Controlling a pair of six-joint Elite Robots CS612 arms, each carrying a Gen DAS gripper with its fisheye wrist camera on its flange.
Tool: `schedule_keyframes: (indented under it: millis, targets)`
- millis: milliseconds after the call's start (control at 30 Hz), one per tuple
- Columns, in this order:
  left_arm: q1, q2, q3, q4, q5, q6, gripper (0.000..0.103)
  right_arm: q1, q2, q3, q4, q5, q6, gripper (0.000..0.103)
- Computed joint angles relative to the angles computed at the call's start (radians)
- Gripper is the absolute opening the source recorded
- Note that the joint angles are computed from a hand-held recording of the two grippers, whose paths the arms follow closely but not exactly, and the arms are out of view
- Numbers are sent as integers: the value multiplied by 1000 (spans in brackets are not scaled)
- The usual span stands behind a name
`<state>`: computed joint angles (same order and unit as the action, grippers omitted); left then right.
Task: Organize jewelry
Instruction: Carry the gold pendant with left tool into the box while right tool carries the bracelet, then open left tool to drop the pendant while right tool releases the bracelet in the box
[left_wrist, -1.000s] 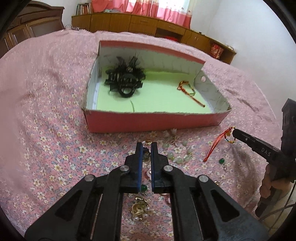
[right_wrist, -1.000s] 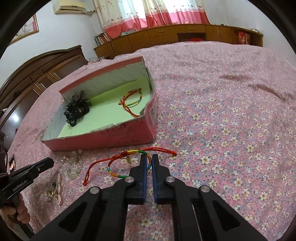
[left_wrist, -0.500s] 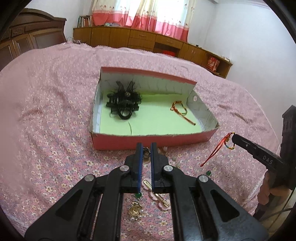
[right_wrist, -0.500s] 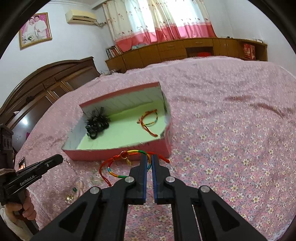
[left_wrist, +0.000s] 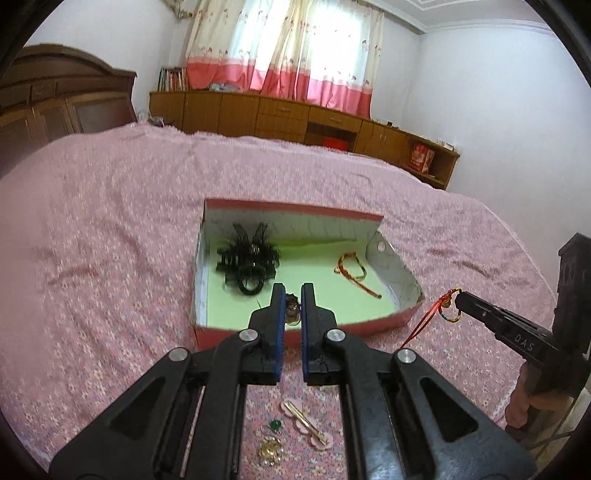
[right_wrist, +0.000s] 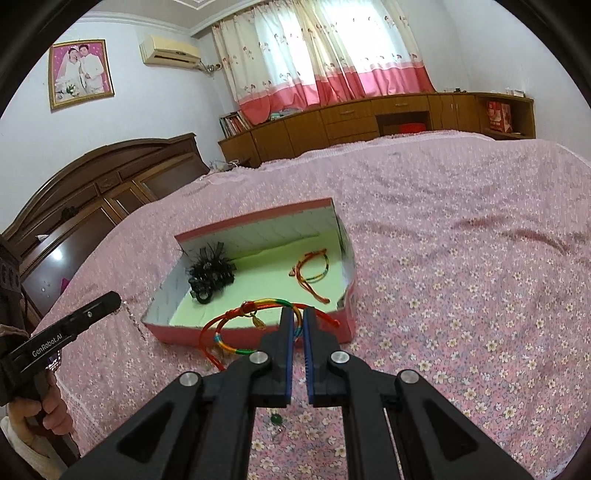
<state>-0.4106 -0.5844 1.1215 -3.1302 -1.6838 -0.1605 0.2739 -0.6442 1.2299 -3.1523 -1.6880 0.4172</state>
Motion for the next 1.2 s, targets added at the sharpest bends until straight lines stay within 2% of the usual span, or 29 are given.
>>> schedule_keyframes:
  millis: [333, 633, 967, 1200]
  targets:
    - [-3, 35, -48, -59, 40, -3, 0, 6, 26, -54, -21, -19, -22, 6]
    - [-6, 72, -106, -103, 83, 7, 0, 10, 71, -132, -38, -59, -39, 6]
    - [-5, 128, -192, -55, 90, 1, 0, 5, 126, -227, 9, -86, -55, 6]
    - [-1, 160, -234, 28, 96, -32, 0, 0, 165, -291, 120, -95, -43, 6]
